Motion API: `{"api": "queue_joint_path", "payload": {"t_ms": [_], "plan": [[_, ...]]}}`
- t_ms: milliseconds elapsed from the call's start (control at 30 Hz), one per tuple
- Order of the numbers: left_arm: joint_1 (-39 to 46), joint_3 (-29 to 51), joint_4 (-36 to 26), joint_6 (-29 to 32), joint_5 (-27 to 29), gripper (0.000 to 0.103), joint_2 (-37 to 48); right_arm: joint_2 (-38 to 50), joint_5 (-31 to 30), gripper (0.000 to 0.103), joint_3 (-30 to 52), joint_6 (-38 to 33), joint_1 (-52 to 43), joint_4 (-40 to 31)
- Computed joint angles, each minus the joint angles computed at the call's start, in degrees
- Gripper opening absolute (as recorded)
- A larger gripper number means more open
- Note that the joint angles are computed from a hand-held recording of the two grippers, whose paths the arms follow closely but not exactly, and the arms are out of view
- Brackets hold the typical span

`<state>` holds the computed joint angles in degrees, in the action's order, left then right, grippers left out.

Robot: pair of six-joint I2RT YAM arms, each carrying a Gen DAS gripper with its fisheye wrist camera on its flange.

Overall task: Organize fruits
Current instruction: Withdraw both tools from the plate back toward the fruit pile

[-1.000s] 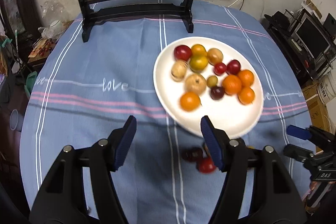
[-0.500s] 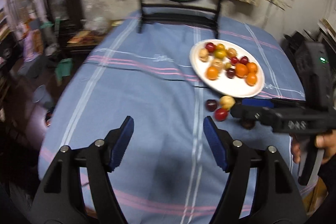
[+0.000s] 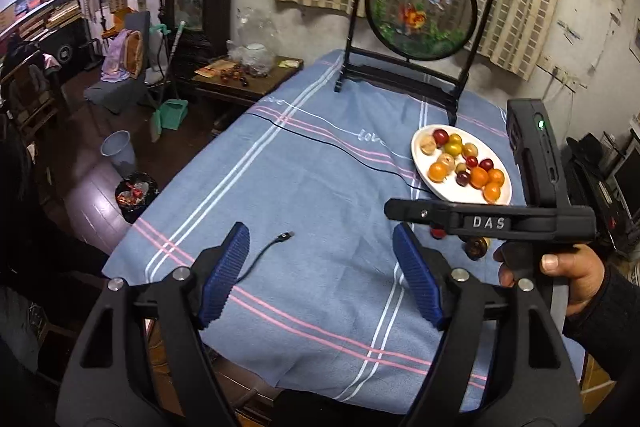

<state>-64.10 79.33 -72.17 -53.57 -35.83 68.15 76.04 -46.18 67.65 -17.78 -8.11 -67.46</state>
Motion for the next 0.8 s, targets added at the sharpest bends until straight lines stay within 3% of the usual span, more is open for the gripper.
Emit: {"api": "queue_joint_path", "payload": {"t_ms": [233, 400, 567, 733, 800], "plan": [[-3.97, 5.04, -8.08, -5.99, -5.21, 0.079, 1.67, 2.56, 1.22, 0.068, 1.57, 0.89, 3.25, 0.7], [-4.45, 6.02, -9.61, -7.8, -5.81, 0.08, 2.64, 3.6, 1.69, 0.068, 1.49, 1.34, 4.76, 1.6], [-2.03, 4.53, -5.44, -3.13, -3.14, 0.081, 4.6, 1.66, 2.38, 0.068, 0.25, -1.14, 2.74, 0.17], [0.16, -1.09, 3.6, 5.03, 0.14, 0.085, 5.44, -6.9, 6.31, 0.068, -4.99, -13.3, -9.69, -1.39], [2.44, -4.84, 9.17, 8.9, 4.88, 0.085, 5.22, -10.87, 9.01, 0.071, -9.24, -19.05, -18.21, -0.47]]}}
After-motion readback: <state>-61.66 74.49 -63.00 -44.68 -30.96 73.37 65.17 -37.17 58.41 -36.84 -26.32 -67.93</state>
